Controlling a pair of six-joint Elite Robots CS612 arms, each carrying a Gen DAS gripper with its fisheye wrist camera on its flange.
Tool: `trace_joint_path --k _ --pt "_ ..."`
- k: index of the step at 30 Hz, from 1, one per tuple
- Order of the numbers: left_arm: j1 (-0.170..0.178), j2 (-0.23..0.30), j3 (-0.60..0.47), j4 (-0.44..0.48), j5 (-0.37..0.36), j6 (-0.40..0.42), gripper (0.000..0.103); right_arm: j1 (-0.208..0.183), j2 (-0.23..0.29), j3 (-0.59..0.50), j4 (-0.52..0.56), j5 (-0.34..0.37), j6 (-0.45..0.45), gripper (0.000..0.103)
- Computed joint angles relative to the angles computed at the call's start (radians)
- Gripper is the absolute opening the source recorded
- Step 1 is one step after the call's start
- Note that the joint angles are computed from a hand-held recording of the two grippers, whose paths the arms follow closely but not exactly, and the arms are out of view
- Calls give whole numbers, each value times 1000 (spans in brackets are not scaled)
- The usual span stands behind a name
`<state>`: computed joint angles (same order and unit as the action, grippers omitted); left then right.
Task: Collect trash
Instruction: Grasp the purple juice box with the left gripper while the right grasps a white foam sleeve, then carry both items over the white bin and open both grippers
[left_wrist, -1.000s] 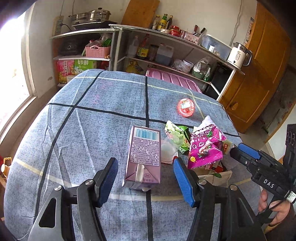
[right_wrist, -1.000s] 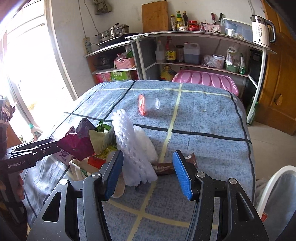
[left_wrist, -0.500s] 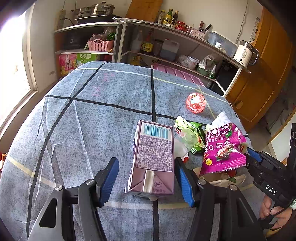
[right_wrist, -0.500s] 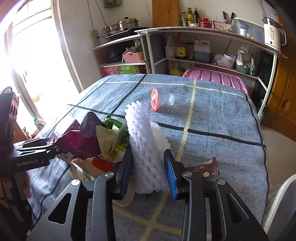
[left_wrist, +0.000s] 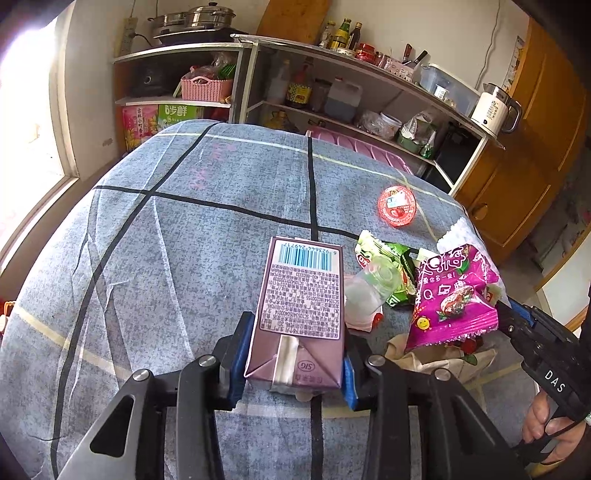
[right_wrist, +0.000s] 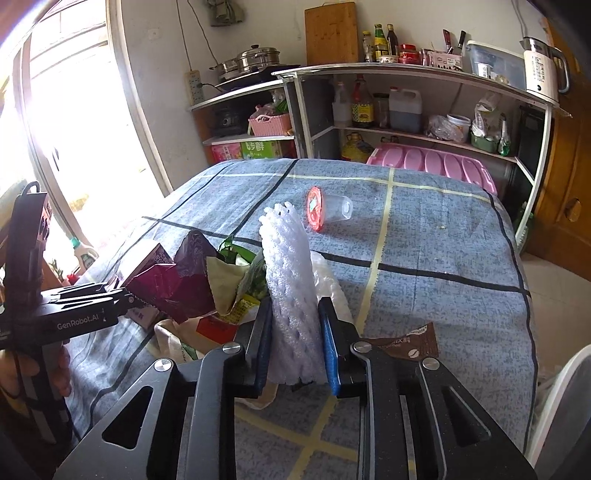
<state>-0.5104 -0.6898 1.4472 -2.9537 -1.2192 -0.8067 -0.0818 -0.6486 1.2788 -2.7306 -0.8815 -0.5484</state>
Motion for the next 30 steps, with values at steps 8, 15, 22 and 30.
trace_joint_path --k 8,15,22,30 --pt "-11 -15 18 -22 23 10 40 -9 -9 18 -32 22 31 25" --pt "-30 -36 35 -39 52 28 40 -24 -22 40 -76 38 73 25" --pt "-56 -51 31 -50 76 64 40 -45 -38 62 -112 62 107 25" --pt "-94 -55 13 -78 95 120 40 -78 -65 105 -181 76 149 25"
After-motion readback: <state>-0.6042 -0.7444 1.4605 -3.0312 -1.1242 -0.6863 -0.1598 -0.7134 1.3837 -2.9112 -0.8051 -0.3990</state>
